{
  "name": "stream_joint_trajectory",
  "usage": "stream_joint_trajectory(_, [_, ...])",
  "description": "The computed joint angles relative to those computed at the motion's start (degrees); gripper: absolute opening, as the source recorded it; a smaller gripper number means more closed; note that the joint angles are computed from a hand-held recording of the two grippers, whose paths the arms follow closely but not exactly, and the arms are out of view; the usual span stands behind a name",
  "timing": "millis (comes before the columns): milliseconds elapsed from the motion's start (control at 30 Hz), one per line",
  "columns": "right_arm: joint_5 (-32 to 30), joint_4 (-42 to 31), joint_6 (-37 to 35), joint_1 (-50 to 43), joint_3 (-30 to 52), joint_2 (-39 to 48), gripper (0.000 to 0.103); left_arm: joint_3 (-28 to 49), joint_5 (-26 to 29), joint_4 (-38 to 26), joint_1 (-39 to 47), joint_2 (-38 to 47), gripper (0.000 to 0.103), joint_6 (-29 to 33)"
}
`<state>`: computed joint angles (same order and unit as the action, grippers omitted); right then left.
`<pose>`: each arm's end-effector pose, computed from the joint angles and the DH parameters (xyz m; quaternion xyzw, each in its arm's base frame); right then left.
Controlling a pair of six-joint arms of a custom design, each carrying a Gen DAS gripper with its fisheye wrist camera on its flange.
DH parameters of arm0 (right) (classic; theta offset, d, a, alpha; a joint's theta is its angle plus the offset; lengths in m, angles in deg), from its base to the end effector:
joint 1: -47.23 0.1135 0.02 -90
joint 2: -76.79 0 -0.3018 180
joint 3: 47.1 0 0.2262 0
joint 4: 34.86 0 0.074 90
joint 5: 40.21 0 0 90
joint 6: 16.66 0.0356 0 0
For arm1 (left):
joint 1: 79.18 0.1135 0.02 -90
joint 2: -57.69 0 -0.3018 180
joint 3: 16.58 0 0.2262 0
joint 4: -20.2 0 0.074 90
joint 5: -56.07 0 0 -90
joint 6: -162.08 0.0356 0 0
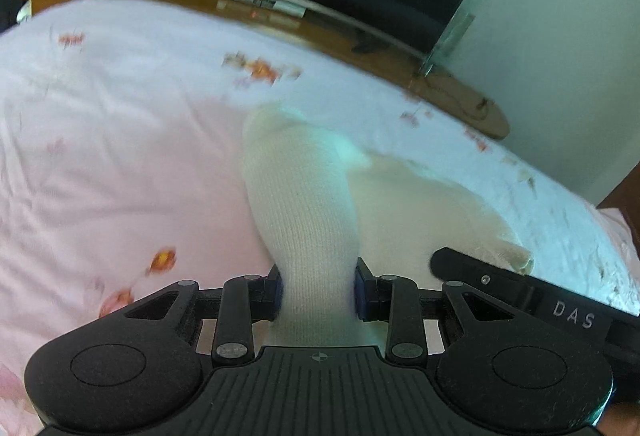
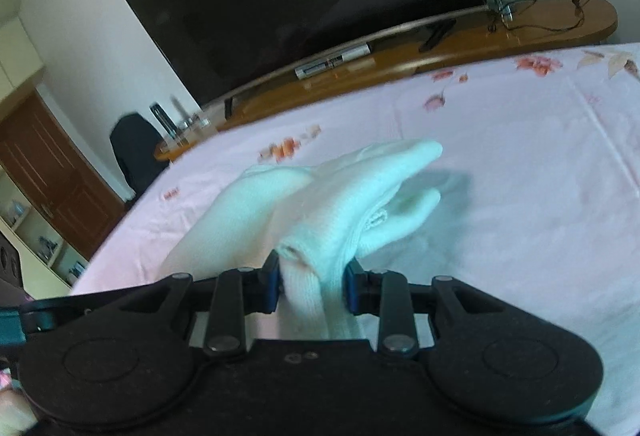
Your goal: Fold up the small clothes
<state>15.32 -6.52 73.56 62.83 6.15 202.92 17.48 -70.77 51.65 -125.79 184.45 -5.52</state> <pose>0.3203 0.1104 0.0686 -0.2313 0.8577 0.3215 0.3279 0.1799 -0.1592 0.0395 -0.3211 0.8647 -0.0650 0.3807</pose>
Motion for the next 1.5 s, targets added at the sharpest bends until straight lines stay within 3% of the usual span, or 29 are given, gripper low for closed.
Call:
stream_joint_trajectory(67, [2.31,0.50,-0.31,0.76,0.52,2.04,0.032,0.30,-1.09,0.90,-1.13,2.27,0.051,-0.61])
stream_joint_trajectory(133, [4.57,2.36,-0.54,0.44,0.35,3.76,0.038,1.14,-1.49,-0.76,-1.19,2.28,0.058,-1.46])
stream_joint_trajectory(200, [4.20,1.90,0.67,-0.41,0.87,4.60,0.043,0.93,-1.63,-2.80,-1.79,0.74,0.058,-2.90])
stream_joint_trajectory(267, [4.75,1.87,0.74,-0.48,0.17,3.53,0.044,1.43,-4.54,-8.07,-3.01,-2.14,0.058,-4.23])
stream_joint_trajectory(333, [5.15,3.21,2.13,-0.90,-0.66,1.92,0.044,0.46,-6.46,-9.06,-2.38,-4.97,0.058,-2.76])
stream_joint_trajectory(467, [4.18,-3.24,4.84,-2.06,4.09,0.70,0.044,0.81,-4.60,-7.64,4.20,-6.94,0.058,3.06])
stream_joint_trajectory(567, [8.87,-3.61,3.54,0.28,6.20,1.03,0.038,4.43,-1.28,-9.74,9.33,-4.38,0.058,6.39])
stream_joint_trajectory(667, [16.06,-4.52,-2.34,3.89,8.50,2.85,0.038,5.62,0.92,-7.13,11.66,-0.71,0.058,7.17])
stream_joint_trajectory(867, [17.52,-8.51,-2.83,4.63,13.19,4.98,0.039,7.27,0.98,-11.86,10.88,-1.86,0.064,3.13])
stream_joint_trajectory(1067, [15.79,-0.13,-5.94,3.40,0.91,-2.92,0.040,7.01,-5.35,-23.68,1.79,-8.25,0.064,-3.42])
stream_joint_trajectory(1233, [13.98,8.57,-8.57,2.51,-11.34,-7.91,0.039,8.18,-6.19,-32.57,-6.15,-9.62,0.064,-13.06])
stream_joint_trajectory(1367, [14.11,14.04,-9.95,1.93,-18.31,-8.46,0.038,9.52,-5.00,-34.74,-10.18,-7.19,0.064,-16.74])
stream_joint_trajectory(1500, [16.15,18.74,-9.69,2.25,-22.15,-4.95,0.038,9.84,-2.95,-31.49,-12.69,-2.06,0.064,-19.21])
